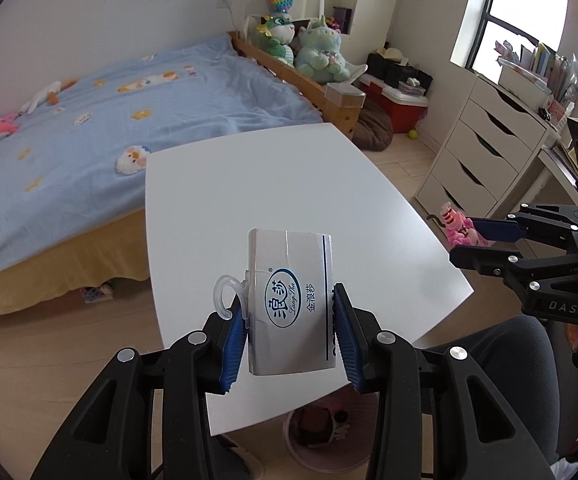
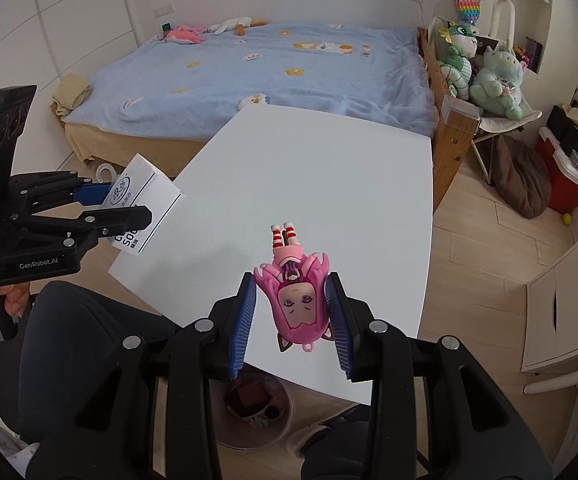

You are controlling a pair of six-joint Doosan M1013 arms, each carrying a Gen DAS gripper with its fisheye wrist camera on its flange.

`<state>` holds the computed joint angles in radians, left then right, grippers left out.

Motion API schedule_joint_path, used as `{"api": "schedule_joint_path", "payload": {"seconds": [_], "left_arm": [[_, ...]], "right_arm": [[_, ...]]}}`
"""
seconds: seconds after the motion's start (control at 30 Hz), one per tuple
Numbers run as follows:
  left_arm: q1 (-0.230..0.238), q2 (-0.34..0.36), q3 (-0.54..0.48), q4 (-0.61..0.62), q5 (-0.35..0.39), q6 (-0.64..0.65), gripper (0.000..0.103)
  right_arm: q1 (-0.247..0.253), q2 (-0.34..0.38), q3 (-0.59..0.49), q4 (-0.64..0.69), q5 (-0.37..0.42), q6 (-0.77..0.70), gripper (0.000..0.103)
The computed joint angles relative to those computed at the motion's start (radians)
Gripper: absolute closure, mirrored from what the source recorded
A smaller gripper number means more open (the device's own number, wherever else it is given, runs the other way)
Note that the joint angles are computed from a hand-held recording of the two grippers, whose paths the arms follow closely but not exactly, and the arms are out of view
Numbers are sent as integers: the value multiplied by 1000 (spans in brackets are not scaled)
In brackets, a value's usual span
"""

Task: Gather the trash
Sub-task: 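Drop the pink doll into the wastebasket with the right gripper while the left gripper carries the box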

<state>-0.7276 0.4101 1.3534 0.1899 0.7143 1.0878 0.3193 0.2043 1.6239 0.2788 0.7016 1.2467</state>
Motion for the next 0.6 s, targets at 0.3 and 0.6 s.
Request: {"api": "schedule_joint_path", "payload": {"seconds": [0.3,0.6], "left_arm": [[-27,-68,85,74,-79,-68,63],[-59,-113,153,124,-128,-131,63]], "right_arm": [[12,-65,63,42,-39,-46,67],[20,-130,128,100,-59,-101,67]]}}
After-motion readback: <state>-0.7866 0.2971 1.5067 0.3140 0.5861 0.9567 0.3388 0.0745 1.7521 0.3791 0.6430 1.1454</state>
